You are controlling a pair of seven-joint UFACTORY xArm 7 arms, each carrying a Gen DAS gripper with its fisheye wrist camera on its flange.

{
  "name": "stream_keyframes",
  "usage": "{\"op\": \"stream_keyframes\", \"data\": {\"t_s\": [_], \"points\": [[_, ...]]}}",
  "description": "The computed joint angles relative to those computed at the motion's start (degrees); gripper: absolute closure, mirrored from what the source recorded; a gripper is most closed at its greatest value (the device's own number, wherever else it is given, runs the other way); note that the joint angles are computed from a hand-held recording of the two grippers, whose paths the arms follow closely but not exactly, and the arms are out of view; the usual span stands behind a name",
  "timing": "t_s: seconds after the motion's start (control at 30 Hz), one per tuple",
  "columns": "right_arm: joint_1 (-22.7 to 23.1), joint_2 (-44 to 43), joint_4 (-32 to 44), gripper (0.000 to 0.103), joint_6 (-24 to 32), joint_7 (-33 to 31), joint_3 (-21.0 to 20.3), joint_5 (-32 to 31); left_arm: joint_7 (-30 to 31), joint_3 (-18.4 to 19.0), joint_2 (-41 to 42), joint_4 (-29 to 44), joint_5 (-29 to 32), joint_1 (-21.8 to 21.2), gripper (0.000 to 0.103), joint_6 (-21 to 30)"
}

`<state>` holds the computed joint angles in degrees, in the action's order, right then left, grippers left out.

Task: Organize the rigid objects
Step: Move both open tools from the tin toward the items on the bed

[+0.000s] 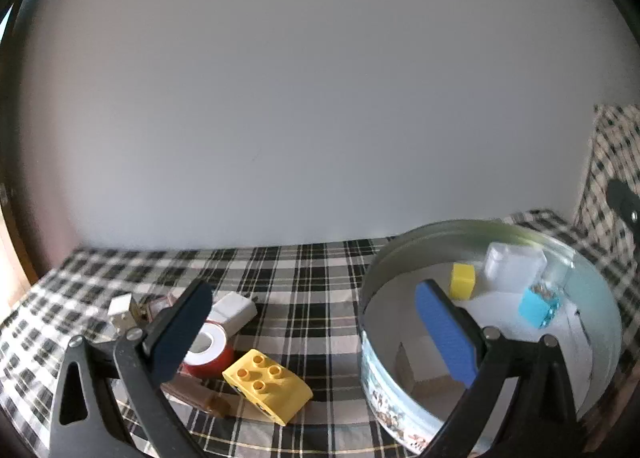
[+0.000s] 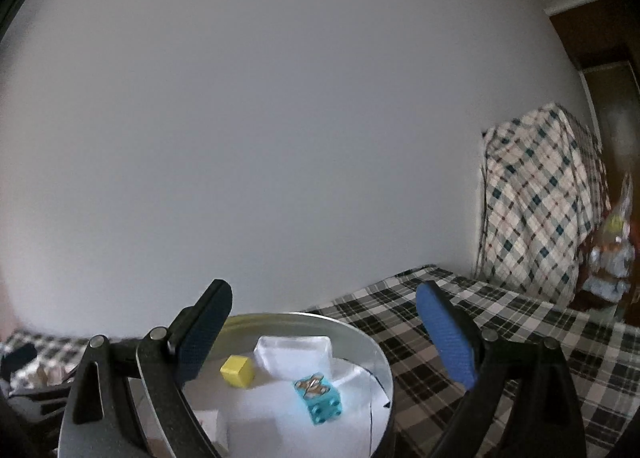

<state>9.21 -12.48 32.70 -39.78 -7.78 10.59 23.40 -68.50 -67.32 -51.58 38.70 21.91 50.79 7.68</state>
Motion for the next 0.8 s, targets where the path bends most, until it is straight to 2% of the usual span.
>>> {"op": "stream_keyframes", "data": {"t_s": [0.13,0.47,0.57,0.67,0.8], "points": [[0.7,-1.6,-2.6,0.008,-2.4,-0.9,1.0,-0.5,2.1,0.9,0.5,-1.3,0.9,-1.6,0.000,-0.6],[1.7,-3.3,-3.6,0.008,1.5,-7.6,5.5,4.1,4.3,10.7,3.6,-9.0,1.6,-8.7,0.000,-3.6],[2.9,-4.5,-4.3,0.008,3.6,-5.2,5.1,3.9,6.0,14.5,4.3,-11.6,2.1,-11.2,0.000,-4.5],[4.6,-6.0,-5.0,0.008,7.8,-0.3,3.9,0.3,7.9,19.0,4.4,-14.1,2.3,-13.7,0.000,-4.6],[1.7,-6.7,-4.4,0.008,11.7,-2.1,10.4,1.6,10.9,24.6,5.5,-16.9,2.3,-16.2,0.000,-5.5]]}}
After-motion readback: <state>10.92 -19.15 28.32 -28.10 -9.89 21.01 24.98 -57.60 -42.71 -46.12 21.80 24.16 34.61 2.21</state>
